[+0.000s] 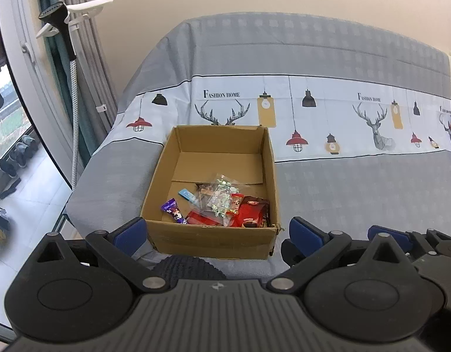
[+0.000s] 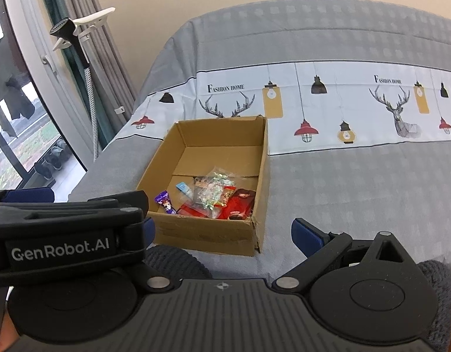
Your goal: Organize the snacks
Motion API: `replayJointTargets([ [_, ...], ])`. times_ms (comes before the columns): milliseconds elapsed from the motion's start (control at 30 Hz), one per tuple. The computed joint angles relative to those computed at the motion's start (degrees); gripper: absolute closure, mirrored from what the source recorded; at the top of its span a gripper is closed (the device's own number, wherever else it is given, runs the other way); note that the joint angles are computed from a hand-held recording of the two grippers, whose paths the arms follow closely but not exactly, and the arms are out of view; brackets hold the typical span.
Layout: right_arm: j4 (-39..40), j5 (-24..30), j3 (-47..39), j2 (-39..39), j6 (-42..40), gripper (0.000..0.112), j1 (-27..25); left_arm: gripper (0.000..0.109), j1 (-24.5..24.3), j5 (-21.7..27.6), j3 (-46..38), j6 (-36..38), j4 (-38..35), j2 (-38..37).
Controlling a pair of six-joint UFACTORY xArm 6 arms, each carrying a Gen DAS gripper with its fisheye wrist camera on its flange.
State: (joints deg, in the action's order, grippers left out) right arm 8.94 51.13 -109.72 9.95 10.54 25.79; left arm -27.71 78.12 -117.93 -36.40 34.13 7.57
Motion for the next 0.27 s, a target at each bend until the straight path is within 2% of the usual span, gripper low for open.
replayJointTargets([
  [267,0.99,-0.65,0.9,0.06,-0.37,0.013,-1.3,0.006,-0.71,1.25,-4.31,1.37,0.67,3.84],
])
